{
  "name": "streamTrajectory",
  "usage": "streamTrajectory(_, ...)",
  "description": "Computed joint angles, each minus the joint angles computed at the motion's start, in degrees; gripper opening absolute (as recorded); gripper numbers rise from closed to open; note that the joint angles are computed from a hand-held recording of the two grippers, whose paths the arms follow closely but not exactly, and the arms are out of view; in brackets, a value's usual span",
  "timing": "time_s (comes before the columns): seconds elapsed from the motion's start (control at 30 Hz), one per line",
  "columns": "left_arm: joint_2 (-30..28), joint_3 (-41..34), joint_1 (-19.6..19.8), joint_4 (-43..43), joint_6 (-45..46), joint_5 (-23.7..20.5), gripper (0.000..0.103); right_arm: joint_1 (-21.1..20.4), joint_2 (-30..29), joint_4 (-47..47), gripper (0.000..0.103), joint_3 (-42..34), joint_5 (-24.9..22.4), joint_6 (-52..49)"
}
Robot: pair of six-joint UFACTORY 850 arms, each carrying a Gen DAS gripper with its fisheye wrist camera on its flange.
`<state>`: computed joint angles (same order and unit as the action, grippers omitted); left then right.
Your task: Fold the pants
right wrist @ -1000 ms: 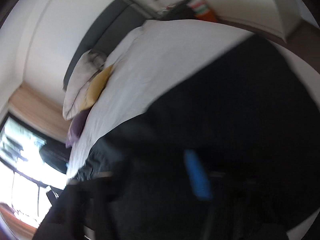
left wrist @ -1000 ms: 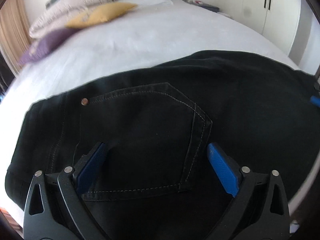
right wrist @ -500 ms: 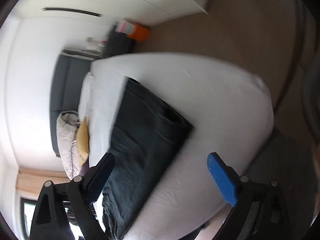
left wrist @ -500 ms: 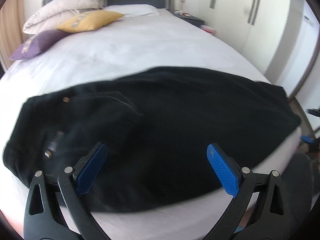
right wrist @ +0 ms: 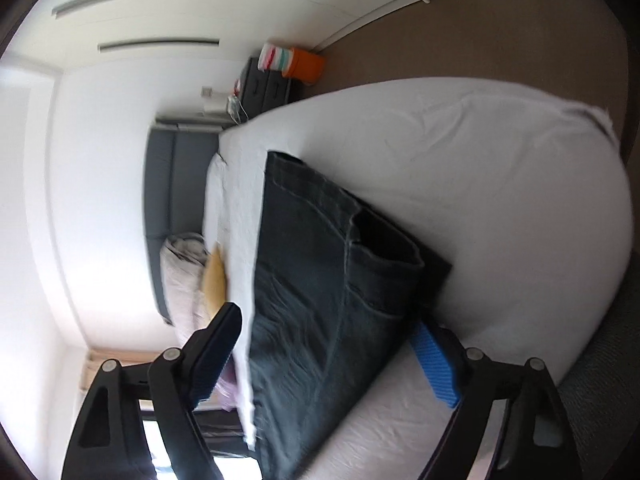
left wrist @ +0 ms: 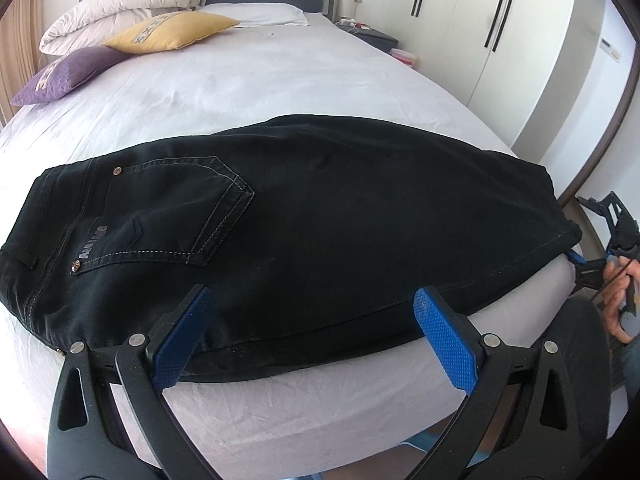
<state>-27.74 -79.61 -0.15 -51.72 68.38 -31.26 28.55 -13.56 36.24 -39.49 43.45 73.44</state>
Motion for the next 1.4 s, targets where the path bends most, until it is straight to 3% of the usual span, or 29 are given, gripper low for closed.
streamTrajectory(0.1,-0.3,-0.3,0.0,-0.7,0.4,-0.6,0.102,0.5,-1.7,-1.0,0.078,1.2,7.8,6.2)
streamTrajectory(0.2,-1.4,-1.3,-0.1,-0.1,-0.5,-1.0,0.102,0.1,-2.4,-1.3,0.063,0.8,7.6,6.2)
streamTrajectory(0.37,-1.7,-1.4,-0.1,-0.2,-0.6,-1.6,0.102,-0.7,-4.4,-2.4,0.025,0.0,9.5,7.9)
streamTrajectory(0.6,-2.4,-2.1,0.4,-0.5,-0.3,-2.3,0.102,0.7,-2.8,2.3,0.014,0.1,8.4,2.5)
streamTrajectory(1.0,-2.6,-2.0,0.3,-1.0,-0.1,-2.5,0.102,1.0,-2.2,2.1,0.012,1.3,11.3,1.8)
streamTrajectory(1.23,-3.0,-2.4,0.5,-1.4,0.0,-2.8,0.102,0.5,-0.7,5.9,0.01,-0.5,4.1,-6.8)
streamTrajectory(1.4,-3.0,-2.6,1.5,-4.0,0.8,-3.5,0.102,0.6,1.1,15.7,0.01,-5.7,-2.8,-25.5)
